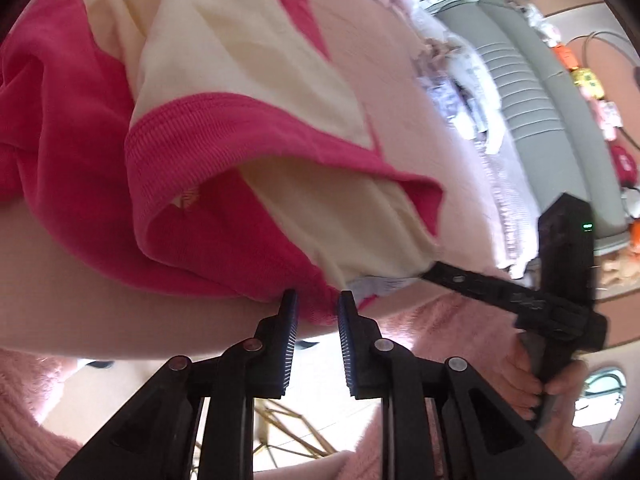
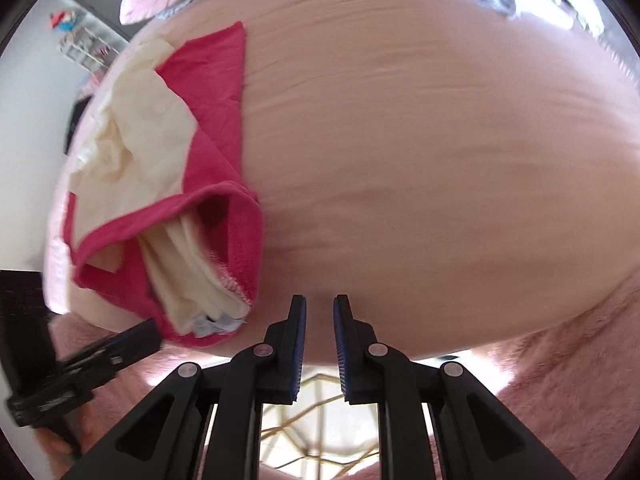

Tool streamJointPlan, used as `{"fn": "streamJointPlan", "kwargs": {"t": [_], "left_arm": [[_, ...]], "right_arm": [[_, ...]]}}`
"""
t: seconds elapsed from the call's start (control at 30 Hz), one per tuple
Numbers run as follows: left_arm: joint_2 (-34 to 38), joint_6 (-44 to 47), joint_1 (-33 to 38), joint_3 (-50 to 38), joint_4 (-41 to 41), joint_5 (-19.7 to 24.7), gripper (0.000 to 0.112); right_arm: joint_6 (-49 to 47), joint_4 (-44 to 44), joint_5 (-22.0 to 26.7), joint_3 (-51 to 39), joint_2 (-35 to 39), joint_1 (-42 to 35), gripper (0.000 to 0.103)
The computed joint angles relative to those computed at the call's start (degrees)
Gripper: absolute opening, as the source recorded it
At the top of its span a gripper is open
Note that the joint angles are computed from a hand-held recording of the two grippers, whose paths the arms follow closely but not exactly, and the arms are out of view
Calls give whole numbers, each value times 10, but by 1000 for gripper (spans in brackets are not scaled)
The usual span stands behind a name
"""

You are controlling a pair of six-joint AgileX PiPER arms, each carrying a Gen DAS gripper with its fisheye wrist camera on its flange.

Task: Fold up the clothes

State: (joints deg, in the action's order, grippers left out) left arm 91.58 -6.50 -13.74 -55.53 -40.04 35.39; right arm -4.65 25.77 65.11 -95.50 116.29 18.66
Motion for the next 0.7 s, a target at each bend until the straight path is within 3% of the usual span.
{"fn": "streamJointPlan", "kwargs": {"t": [0.1, 0.23, 0.43, 0.5, 0.67, 0.7], "left_arm": [[-12, 13, 19, 27, -50, 10, 26], [-50, -25, 7, 67, -23, -20, 29], [-76, 57, 34, 135, -162, -59, 30], [-78, 69, 34, 144, -174, -65, 30], [-67, 22, 26, 120, -93, -74, 30], [-73, 28, 34, 122, -79, -70, 18]], "right_arm": [[-74, 124, 15, 7, 24, -35, 26], [-110, 182, 0, 25, 28, -41, 26], [-152, 274, 21, 35, 26, -49, 26], [-164, 292, 13, 50, 16, -49, 26], [-170, 304, 27, 56, 20, -59, 26], [-171, 304, 26, 58, 22, -57, 26]]}}
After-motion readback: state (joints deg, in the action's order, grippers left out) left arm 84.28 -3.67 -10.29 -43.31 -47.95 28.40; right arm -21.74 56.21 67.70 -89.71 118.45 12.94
